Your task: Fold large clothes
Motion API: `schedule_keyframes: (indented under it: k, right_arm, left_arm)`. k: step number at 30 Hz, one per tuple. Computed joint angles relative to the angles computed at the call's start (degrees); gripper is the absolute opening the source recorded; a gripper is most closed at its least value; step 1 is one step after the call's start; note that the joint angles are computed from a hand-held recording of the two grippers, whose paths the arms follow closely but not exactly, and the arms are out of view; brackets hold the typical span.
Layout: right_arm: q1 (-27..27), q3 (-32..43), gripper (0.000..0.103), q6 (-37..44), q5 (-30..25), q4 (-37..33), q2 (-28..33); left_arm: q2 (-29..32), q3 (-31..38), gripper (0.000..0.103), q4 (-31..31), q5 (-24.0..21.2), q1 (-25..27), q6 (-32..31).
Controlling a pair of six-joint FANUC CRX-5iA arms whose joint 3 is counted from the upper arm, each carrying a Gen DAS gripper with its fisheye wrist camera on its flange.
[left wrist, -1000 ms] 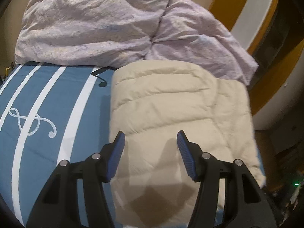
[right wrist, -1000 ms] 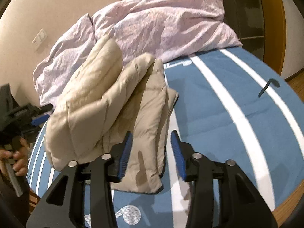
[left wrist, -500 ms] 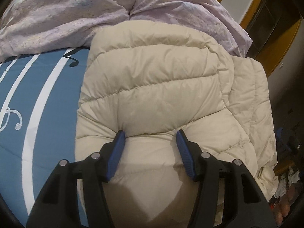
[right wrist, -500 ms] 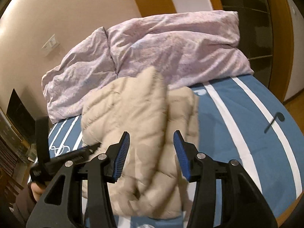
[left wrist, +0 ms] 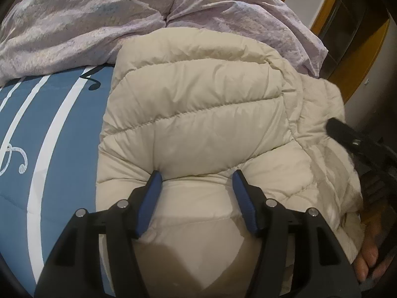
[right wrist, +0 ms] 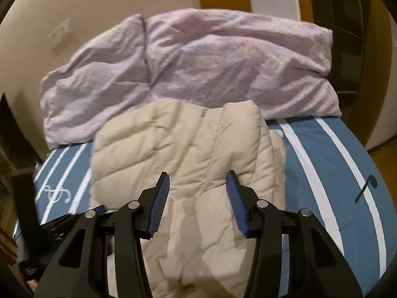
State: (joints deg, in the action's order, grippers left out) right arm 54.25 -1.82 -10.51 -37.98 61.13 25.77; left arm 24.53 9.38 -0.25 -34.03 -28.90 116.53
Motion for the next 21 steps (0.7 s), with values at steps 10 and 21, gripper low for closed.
schedule_keyframes:
  k: [10,21]
  right_arm:
    - [-1.4,-0.4,0.043,0.9,0.6,-5.6,2.6]
    - [-2.8,-3.4,0.043,-4.4,4.5,-1.7,3.0]
  left_arm:
    - [-0.9,-1.5,0.060,1.4,2.1,0.2,-3.2]
    - [-2.3,-0.4,0.060,1.7,1.3,0.4,-5.1]
